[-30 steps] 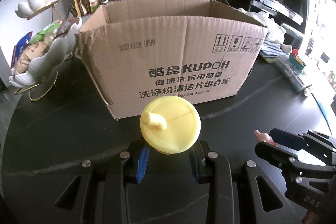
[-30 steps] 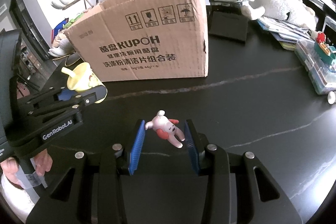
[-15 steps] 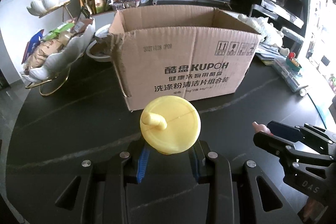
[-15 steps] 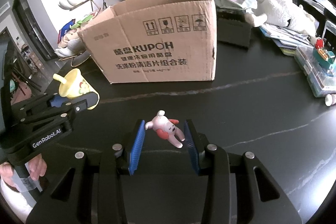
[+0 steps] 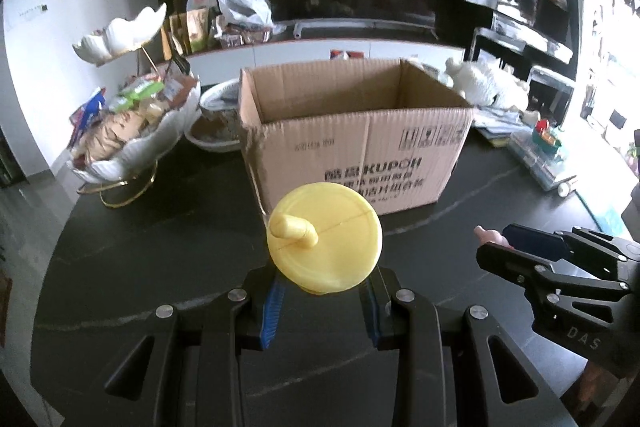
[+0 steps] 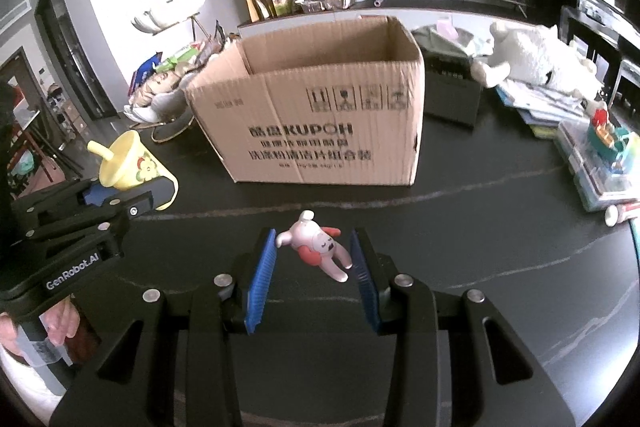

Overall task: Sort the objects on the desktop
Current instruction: 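Carry the yellow cup and pink figurine up over the box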

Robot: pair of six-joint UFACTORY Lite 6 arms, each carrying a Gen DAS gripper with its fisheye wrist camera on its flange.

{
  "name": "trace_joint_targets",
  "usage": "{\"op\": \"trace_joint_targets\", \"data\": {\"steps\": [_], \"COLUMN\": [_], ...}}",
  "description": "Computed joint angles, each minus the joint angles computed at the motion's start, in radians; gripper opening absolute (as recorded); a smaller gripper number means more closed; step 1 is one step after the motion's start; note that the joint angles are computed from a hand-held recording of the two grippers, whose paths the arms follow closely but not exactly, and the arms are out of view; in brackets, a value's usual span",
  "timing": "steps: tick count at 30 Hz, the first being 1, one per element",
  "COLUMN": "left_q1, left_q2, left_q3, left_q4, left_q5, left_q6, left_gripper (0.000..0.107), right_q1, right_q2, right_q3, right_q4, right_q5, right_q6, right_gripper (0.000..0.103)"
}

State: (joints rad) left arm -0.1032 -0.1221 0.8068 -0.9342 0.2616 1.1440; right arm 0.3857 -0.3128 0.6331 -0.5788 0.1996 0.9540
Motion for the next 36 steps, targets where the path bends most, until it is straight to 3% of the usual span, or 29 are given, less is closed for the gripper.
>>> {"op": "trace_joint_targets", "data": {"steps": [14, 25, 36], "left_q1": [0.010, 0.011, 0.025], "left_q2": [-0.007, 0.017, 0.176], "left_q3": [0.133, 0.199, 0.394], "left_q4": [0.157, 0.163, 0.179], "left_q5": [0.051, 0.080, 0.160], "left_q6": [-0.139, -0.150, -0.172], "left_gripper": [0.031, 0.031, 0.031], "right_q1": [0.018, 0.007, -0.035], "right_q2": [0.005, 0.084, 0.211], "right_q3": [0.164, 0.290, 0.454], "right_q4": [0.038, 0.071, 0.158], "right_q5": [0.116, 0.159, 0.172], "right_q6": [-0.102, -0.188, -0.332], "right_gripper": [0.036, 0.036, 0.036]}}
